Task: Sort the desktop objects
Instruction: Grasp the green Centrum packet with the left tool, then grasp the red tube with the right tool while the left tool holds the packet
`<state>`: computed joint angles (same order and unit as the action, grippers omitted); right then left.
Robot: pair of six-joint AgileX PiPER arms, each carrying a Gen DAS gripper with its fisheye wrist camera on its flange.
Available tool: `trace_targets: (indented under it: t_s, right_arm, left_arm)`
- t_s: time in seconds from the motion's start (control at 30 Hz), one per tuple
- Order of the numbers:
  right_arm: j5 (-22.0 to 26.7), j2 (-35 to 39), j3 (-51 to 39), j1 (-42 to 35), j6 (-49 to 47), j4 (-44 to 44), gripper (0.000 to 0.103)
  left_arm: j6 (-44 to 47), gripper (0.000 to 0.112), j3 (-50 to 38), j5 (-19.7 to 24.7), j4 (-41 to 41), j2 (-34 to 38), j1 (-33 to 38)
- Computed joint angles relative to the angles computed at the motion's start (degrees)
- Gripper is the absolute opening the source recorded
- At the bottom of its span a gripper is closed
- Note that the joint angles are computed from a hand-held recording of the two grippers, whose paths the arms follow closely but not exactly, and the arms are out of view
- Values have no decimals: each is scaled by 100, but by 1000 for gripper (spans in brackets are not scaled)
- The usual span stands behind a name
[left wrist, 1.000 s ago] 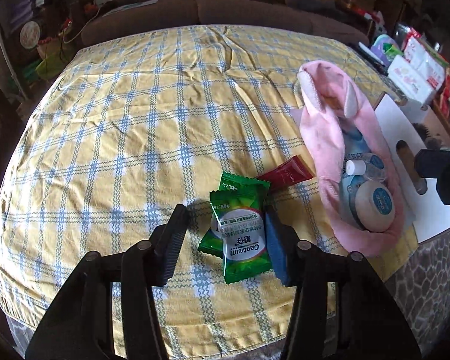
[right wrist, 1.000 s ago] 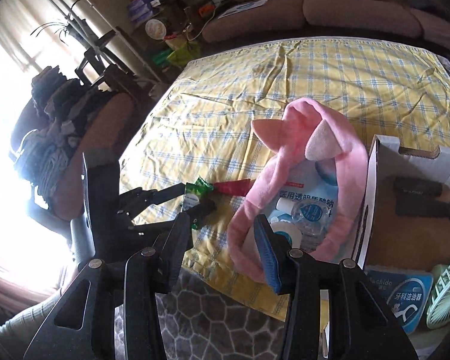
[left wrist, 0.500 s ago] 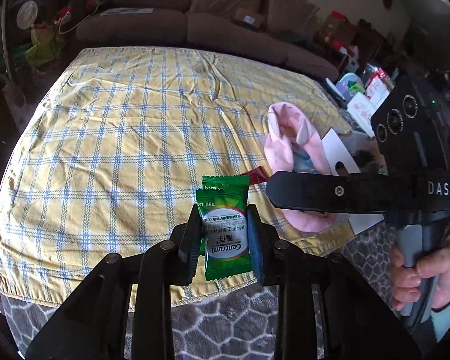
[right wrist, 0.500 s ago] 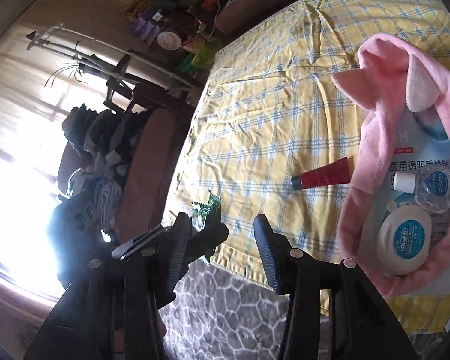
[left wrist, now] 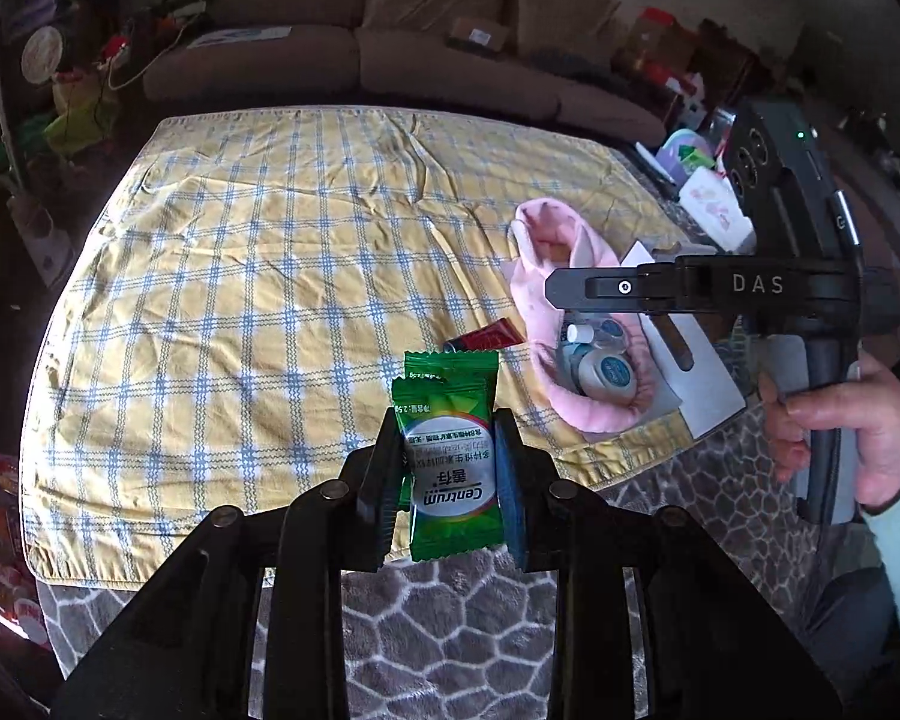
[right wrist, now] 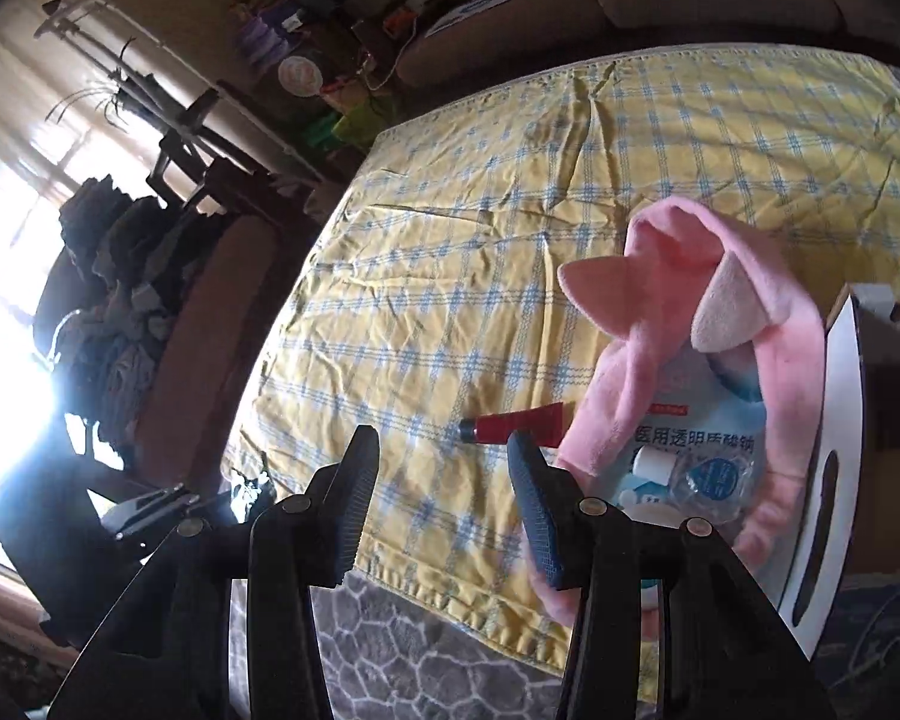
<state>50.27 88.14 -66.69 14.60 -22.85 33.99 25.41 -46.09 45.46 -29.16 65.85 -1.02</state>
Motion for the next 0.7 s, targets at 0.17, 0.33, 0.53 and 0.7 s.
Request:
trace_targets:
  t_s: [0.17, 0.33, 0.53, 0.7]
  right_arm:
    - [571, 692, -1111, 728, -46, -1691, 47]
    - [1025, 1213, -1566, 1097, -1287, -2100, 45]
    - [1210, 1824, -1824, 1473, -1239, -2975, 37]
    - [964, 1997, -1716, 1406, -1194, -2945, 38]
  left_arm:
    - [195, 26, 191, -106, -202, 79, 96]
    - [695, 26, 300, -141, -652, 372, 352]
    - [962, 26, 198, 15, -832, 530, 628]
    - [820, 26, 151, -51, -662, 547, 486]
